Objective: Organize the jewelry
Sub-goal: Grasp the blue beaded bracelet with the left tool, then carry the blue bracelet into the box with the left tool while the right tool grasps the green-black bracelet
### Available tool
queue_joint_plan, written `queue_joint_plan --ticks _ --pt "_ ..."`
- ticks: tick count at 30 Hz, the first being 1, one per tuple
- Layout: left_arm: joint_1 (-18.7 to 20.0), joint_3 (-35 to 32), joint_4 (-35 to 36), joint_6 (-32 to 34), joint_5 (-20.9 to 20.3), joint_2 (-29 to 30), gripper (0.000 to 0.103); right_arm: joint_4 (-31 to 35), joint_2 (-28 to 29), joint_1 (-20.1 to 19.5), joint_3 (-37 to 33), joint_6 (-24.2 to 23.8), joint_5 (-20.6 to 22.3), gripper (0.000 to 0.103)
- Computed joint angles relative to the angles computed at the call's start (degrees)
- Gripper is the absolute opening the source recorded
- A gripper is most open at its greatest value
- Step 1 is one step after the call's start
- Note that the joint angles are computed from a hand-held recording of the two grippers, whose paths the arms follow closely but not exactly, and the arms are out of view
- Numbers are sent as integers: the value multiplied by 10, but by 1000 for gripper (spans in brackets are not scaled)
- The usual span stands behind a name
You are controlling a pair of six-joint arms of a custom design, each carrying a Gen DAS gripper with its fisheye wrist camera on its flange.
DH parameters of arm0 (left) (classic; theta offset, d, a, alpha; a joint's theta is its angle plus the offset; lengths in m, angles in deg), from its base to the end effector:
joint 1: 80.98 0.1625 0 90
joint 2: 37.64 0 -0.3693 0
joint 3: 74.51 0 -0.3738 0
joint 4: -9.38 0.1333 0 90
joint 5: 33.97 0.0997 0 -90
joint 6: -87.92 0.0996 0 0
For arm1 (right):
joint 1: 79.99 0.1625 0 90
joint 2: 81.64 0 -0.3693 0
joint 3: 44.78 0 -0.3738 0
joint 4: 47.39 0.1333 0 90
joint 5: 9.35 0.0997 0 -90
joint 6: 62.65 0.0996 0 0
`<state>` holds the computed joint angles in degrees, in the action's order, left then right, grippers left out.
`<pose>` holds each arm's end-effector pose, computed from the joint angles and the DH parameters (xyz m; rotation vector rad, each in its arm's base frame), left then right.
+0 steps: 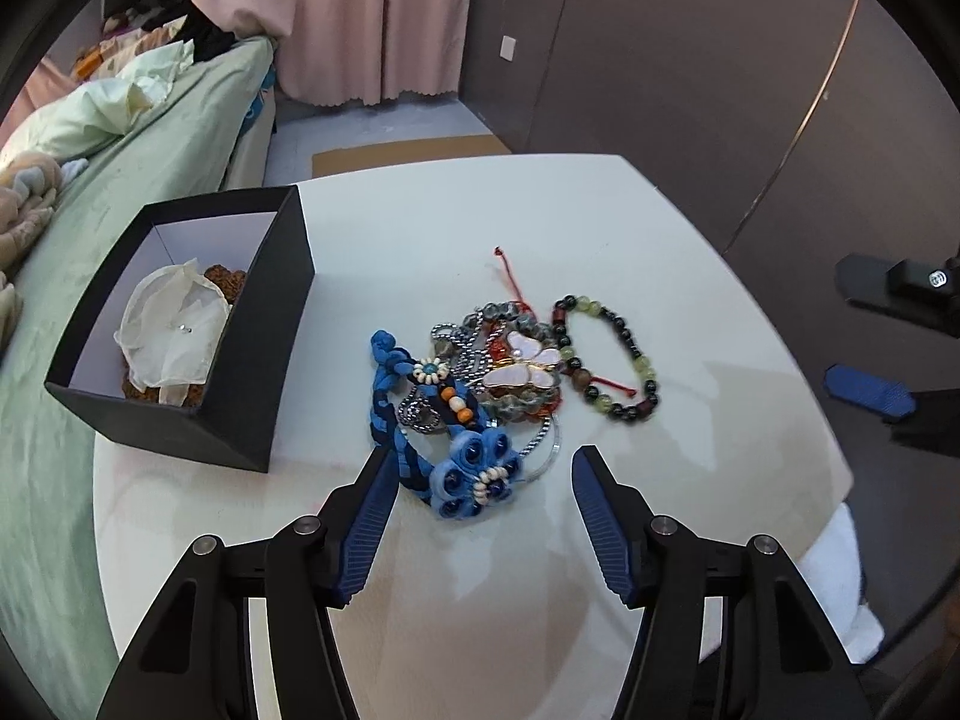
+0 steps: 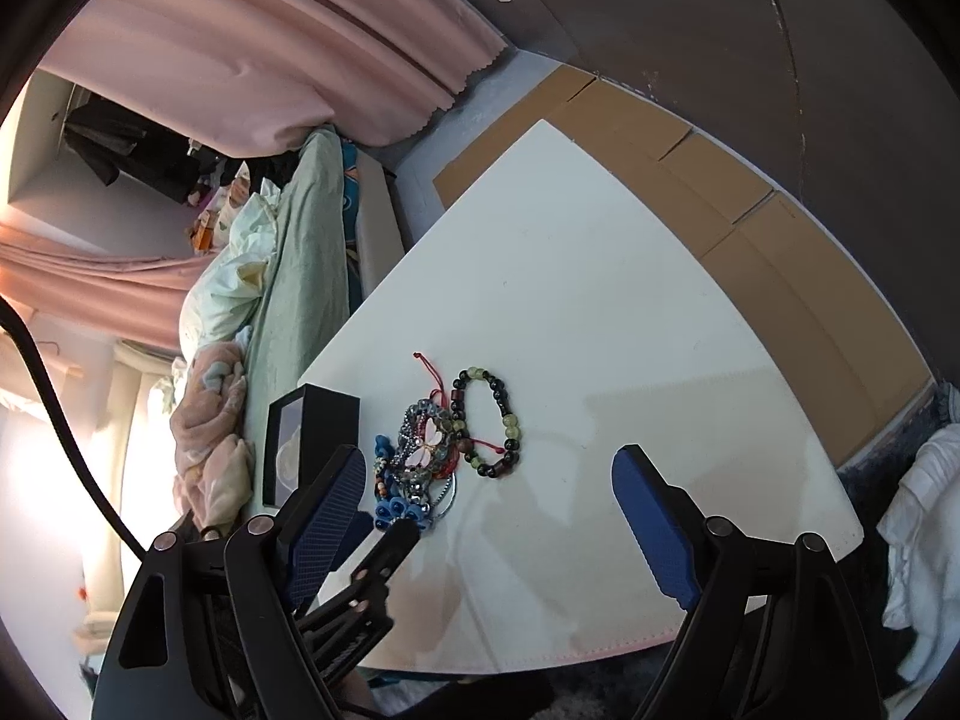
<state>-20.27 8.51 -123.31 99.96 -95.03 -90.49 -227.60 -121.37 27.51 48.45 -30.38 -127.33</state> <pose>-0.1658 -0.6665 0.2055 0.8645 2.5045 -0.3897 0.2747 -0.5833 0.0871 -0.5800 -2.7032 1.1182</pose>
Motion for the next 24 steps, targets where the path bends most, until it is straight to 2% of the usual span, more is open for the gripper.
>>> queue_joint_plan --ticks 2,4,6,7,9,11,16,20,22,24 --pt "2 -5 0 0 10 9 61 11 4 1 -10 -2 1 86" --pt "6 -15 10 -8 8 15 54 21 9 2 -19 -2 2 86" --pt "8 -21 14 -10 11 21 43 31 13 0 -26 -3 3 86" --pt "9 -21 10 -7 12 22 40 37 15 0 -30 -4 2 86" --pt "9 -24 13 -6 14 23 25 55 22 1 -44 -7 -7 85" --pt "7 -26 18 -9 17 23 22 72 31 1 -58 -12 -15 80" --pt "7 -27 12 -16 -7 11 19 117 49 -4 -88 -24 -21 53" --pt "8 -34 12 -19 -30 -1 19 152 69 1 -120 -35 -62 46" --pt "11 -40 15 -22 -45 -7 19 168 80 3 -137 -44 -79 37" --pt "12 -41 15 -25 -57 -13 19 186 94 5 -158 -53 -96 34"
